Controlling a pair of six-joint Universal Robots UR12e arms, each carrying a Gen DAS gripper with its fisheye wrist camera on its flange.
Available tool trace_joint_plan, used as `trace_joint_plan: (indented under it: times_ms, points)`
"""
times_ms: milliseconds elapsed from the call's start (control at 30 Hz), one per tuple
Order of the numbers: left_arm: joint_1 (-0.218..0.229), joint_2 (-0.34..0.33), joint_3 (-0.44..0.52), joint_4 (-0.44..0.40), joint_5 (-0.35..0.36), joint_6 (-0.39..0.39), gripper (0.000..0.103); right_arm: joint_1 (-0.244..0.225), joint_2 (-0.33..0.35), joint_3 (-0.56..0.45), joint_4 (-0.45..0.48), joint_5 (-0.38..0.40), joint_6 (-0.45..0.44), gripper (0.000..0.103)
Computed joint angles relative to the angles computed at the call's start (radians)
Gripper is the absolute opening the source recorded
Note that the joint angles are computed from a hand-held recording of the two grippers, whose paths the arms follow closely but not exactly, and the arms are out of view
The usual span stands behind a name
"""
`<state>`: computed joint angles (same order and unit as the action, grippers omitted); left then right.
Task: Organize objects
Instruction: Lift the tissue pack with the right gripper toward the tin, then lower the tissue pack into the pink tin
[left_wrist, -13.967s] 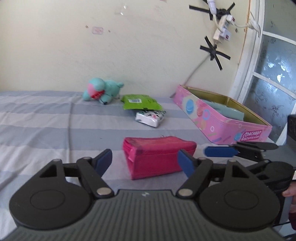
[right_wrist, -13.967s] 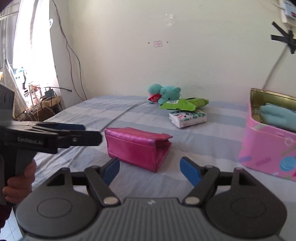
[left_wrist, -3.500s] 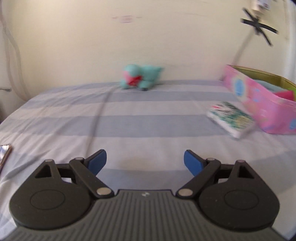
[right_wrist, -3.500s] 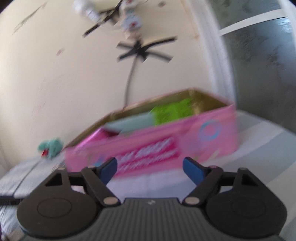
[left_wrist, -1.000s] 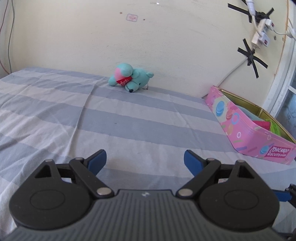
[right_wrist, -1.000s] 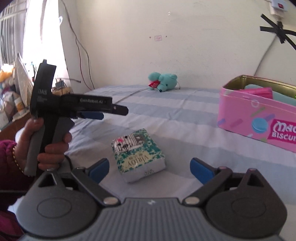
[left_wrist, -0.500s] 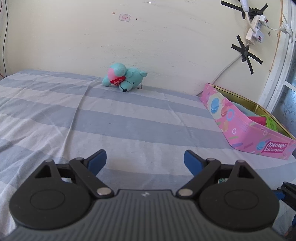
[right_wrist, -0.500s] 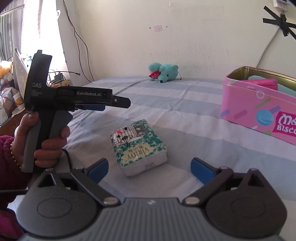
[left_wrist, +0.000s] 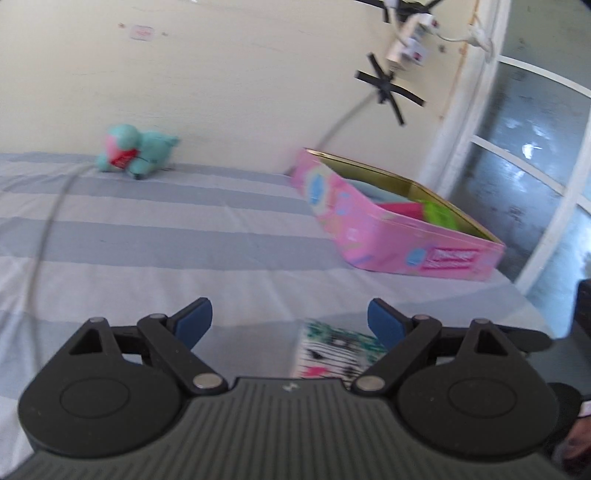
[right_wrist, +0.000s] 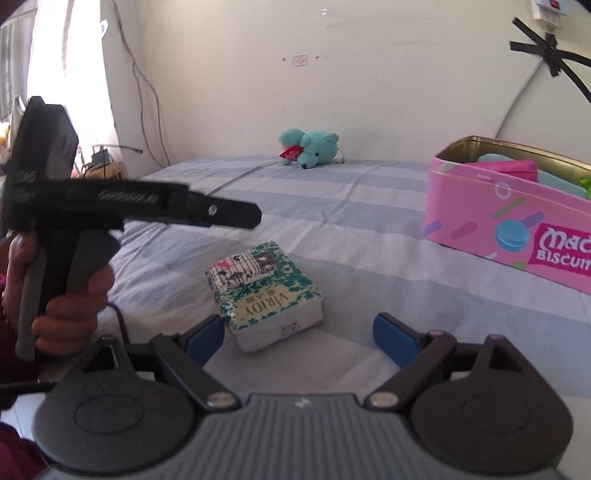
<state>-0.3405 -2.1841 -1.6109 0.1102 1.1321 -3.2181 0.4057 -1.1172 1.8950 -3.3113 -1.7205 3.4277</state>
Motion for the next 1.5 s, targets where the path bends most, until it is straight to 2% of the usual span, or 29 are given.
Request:
trace_joint_plan:
  times_ms: [200,367,400,467,600,667,800,967,1033,1067,1167,1367,1500]
  points:
    - [-0.002,-0.001,0.01,-0.057,-0.049,0.011,0.093,0.008,0.003,-0.005,0.002,-0.02,-0.009,0.09]
    - [-0.011,0.004,0.017,-0.131,-0.072,0.064,0.091,0.009,0.006,-0.006,-0.003,-0.02,-0.014,0.085]
    - [-0.013,0.007,0.017,-0.15,-0.078,0.077,0.09,0.011,0.007,-0.007,-0.003,-0.022,-0.023,0.082]
    - [-0.017,0.01,0.018,-0.188,-0.088,0.103,0.082,0.016,0.009,-0.013,0.004,-0.022,-0.059,0.074]
    - [-0.036,0.014,0.022,-0.197,-0.041,0.134,0.081,0.03,0.019,-0.028,0.012,-0.044,-0.12,0.058]
    - [-0.039,0.014,0.033,-0.199,-0.046,0.128,0.081,0.025,0.02,-0.017,-0.026,-0.043,-0.089,0.055]
    - [-0.053,0.005,0.079,-0.182,-0.06,0.135,0.081,0.006,0.024,0.016,-0.169,-0.036,-0.001,0.055]
    - [-0.089,-0.037,0.186,-0.184,-0.075,0.173,0.081,-0.012,0.019,0.036,-0.281,-0.116,0.012,0.055]
    - [-0.11,-0.062,0.239,-0.197,-0.06,0.198,0.082,-0.018,0.015,0.041,-0.302,-0.137,0.004,0.055]
    - [-0.12,-0.076,0.264,-0.204,-0.05,0.211,0.082,-0.032,0.009,0.045,-0.338,-0.177,-0.02,0.055]
    - [-0.152,-0.121,0.352,-0.252,-0.018,0.232,0.082,-0.055,0.003,0.046,-0.369,-0.232,-0.059,0.055]
    - [-0.191,-0.199,0.493,-0.349,0.036,0.247,0.082,-0.111,0.007,0.044,-0.39,-0.283,-0.069,0.055]
    - [-0.217,-0.232,0.546,-0.362,0.159,0.263,0.084,-0.132,0.037,0.016,-0.381,-0.338,-0.07,0.057]
